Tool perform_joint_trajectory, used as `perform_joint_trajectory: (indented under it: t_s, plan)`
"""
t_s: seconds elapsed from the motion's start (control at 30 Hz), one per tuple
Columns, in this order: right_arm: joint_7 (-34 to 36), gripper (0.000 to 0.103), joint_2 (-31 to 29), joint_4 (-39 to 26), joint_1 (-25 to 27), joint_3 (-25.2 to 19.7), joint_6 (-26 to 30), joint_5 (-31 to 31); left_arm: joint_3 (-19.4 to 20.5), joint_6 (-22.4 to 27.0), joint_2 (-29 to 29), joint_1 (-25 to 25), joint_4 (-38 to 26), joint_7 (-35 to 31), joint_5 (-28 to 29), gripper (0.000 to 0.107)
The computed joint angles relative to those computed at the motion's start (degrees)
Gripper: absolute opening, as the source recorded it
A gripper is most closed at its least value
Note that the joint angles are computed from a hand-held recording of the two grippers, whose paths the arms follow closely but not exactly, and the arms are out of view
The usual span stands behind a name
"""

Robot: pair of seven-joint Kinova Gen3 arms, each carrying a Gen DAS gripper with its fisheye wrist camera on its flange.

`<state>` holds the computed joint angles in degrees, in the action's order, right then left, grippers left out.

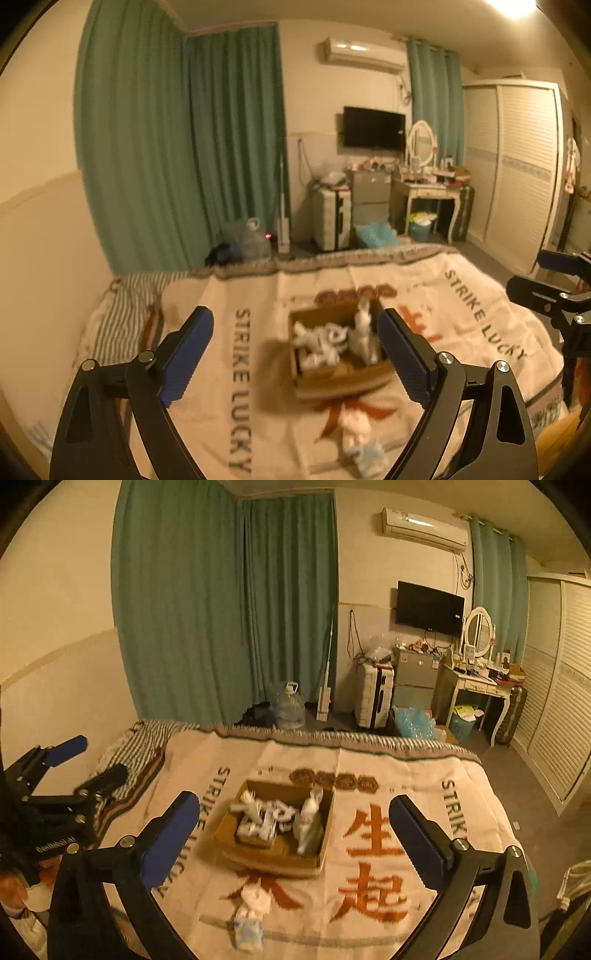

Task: Organize soft objects
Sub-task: 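Grasp the blue tissue pack with the right gripper while the left grasps the lace cloth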

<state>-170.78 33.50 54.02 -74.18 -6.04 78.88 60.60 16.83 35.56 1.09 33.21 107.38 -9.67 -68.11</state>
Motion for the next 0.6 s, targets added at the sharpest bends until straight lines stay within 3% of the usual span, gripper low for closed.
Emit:
perform_joint_trajectory:
  t_s: [0.1, 0.27, 0.43, 0.6]
  plan:
    - [-3.3, 0.103, 0.6, 3.5, -0.1, -0.8, -1.5, -1.2, 0.5, 0.8, 0.6, 1.1, 4.9, 7.0, -4.7, 0.092]
    - [-8.2, 0.103, 3.7, 9.9, 1.9, -0.1, -11.2, -7.4, -0.7, -2.0, 5.1, 2.2, 10.6, 16.4, -9.1, 0.092]
    - [-8.8, 0.103, 9.9, 10.6, 4.0, 0.3, -17.8, -15.1, -3.7, -9.4, 11.2, 1.1, 11.6, 15.3, -4.8, 0.092]
    - [-5.1, 0.100, 15.8, 7.2, 6.3, 0.7, -20.9, -22.4, -8.1, -10.3, 17.0, 2.9, 9.7, 11.8, 0.3, 0.091]
